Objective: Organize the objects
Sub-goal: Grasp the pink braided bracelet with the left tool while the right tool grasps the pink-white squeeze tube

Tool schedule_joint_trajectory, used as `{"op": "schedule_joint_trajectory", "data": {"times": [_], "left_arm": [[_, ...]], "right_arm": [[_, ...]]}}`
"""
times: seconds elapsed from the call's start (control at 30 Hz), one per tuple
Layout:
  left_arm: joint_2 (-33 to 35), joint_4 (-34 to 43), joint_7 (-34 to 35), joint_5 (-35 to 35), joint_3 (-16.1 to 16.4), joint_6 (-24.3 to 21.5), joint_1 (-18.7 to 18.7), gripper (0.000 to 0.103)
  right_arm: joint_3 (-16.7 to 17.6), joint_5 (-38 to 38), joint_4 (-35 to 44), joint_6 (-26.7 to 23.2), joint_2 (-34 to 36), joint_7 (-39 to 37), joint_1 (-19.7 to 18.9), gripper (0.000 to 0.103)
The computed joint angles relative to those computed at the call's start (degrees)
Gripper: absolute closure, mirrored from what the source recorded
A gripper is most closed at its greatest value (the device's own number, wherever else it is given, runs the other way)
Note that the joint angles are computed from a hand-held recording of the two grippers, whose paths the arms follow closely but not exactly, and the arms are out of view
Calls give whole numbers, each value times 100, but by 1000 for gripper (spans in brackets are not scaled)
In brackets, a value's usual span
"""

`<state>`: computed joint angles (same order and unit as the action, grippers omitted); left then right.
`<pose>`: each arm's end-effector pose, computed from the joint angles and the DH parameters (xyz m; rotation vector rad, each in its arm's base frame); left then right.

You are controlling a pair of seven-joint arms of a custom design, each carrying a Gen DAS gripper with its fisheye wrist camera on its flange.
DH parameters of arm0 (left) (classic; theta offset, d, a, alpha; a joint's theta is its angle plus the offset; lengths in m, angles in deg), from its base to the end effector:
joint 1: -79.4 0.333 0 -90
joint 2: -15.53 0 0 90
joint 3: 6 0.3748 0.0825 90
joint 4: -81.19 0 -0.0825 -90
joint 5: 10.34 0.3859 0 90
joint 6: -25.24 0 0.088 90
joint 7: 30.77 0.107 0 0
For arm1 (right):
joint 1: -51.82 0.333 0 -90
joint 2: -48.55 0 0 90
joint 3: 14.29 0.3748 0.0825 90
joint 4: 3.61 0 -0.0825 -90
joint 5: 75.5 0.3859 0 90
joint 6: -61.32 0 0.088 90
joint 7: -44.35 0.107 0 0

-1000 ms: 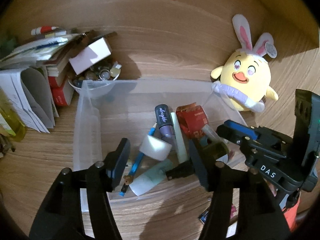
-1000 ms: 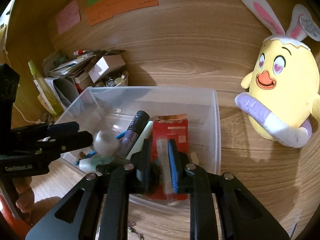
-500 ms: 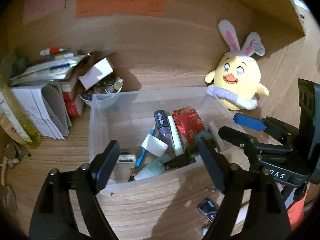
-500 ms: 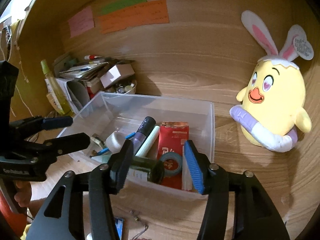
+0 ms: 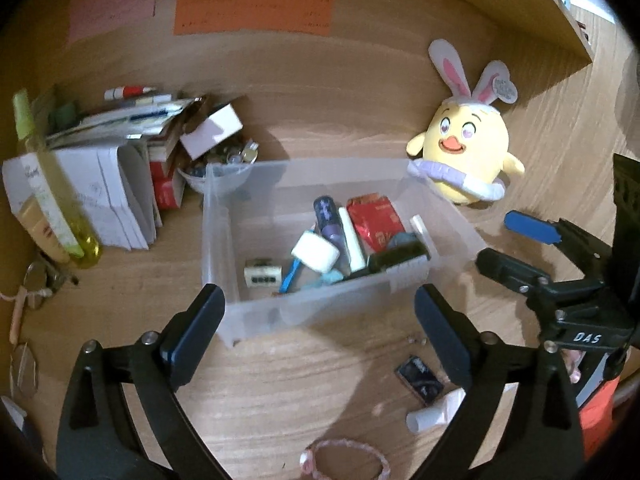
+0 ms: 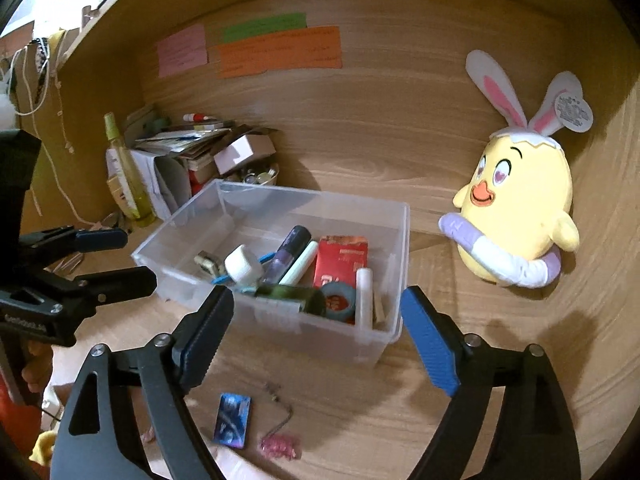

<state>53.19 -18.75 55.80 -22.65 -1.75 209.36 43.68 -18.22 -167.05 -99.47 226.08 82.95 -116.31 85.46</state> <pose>0.6460 -0.3855 0.3406 -1.5475 2.1059 -1.0205 0.5951 0.4146 0.3250 -1.7366 1.5497 -0.7245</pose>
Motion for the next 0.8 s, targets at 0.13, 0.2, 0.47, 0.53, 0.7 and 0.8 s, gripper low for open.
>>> {"op": "schedule_joint_trajectory", "data": {"times": [0.13, 0.2, 0.47, 0.53, 0.7, 0.8], "left_arm": [[-74, -221, -47, 27, 271, -33, -235, 6], [-104, -317, -75, 46, 335, -38, -295, 6], [-149, -711, -221, 25, 708, 13, -680, 6], [-140, -778, -240, 8, 664, 11, -665, 6], [-131, -861, -316, -38, 467, -82, -526, 6], [-167, -941, -366, -3, 407, -107, -474, 6]], "right_arm": [[38, -160, -183, 23, -96, 207, 7, 18], [86, -306, -268, 51, -137, 395, -12, 18], [355, -410, -461, 156, -133, 559, -161, 18], [379, -417, -460, 224, -80, 607, -167, 18], [416, -212, -435, 547, 76, 544, -221, 18], [381, -51, -472, 621, 113, 410, -147, 18]]}}
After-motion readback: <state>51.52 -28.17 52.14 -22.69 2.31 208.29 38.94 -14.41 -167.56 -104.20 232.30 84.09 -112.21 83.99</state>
